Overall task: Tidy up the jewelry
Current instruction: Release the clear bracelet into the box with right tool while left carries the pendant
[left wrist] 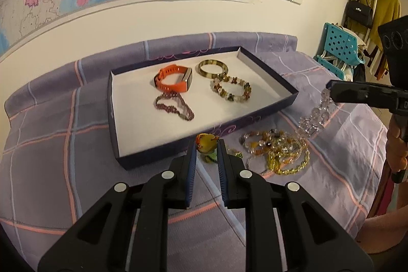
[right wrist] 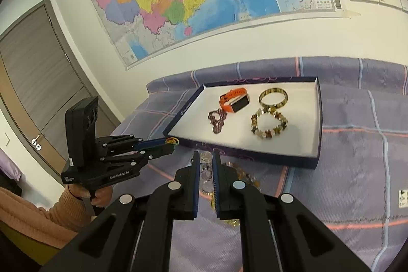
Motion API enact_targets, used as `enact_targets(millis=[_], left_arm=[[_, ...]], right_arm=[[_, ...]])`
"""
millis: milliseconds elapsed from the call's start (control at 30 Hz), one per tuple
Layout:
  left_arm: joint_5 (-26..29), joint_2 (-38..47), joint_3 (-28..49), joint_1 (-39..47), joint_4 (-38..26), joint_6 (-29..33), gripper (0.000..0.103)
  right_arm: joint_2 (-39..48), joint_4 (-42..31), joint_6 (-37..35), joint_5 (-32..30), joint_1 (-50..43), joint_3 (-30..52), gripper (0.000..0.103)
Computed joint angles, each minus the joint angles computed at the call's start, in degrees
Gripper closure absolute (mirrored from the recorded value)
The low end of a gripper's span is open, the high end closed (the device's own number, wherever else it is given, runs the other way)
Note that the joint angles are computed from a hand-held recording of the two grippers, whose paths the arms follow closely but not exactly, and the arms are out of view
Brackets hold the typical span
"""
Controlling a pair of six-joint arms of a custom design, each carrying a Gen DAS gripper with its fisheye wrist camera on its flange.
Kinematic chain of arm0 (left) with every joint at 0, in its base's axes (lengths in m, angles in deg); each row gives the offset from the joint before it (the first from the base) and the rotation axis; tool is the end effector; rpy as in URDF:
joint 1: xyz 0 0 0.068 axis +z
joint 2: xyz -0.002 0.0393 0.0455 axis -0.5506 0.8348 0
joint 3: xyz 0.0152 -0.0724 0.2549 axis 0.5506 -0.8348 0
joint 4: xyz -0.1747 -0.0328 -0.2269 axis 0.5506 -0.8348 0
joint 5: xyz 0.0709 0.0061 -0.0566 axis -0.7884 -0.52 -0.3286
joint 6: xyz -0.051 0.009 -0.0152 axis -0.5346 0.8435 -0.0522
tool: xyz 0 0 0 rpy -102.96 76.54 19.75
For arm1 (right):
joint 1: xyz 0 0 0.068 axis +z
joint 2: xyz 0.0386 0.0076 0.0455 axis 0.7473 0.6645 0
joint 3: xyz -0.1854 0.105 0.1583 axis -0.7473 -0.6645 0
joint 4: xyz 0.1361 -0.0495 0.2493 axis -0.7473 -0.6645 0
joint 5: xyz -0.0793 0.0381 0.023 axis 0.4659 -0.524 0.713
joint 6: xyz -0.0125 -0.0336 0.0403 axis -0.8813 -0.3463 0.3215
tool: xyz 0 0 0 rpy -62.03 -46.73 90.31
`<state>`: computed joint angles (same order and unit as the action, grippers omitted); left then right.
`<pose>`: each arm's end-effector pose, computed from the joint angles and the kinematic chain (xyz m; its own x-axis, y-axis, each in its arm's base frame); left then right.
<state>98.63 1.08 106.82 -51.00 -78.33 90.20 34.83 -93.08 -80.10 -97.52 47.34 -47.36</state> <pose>0.3214 -0.1096 0.1978 -0.6032 0.3036 -0.7375 0.5065 0.8601 -0.0602 0.2888 0.0151 0.2002 -0.6458 0.0227 -0.7632 -0.4151 0.8285 0.3759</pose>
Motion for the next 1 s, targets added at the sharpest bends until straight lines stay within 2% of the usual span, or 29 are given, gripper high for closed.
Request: enact_targets(millis=[367,1000], left_arm=[[0.32,2.85,3.84,0.03,-0.44,-0.18,0.086],[-0.65,13.09,14.35,0.26,-1.93,-0.98,0.086]], right_arm=[[6.31,1.35,1.82,-2.01,-1.1,5.84,0.095],[20.93,3.0,5.05,1.72,-0.36,19.02,0.095]])
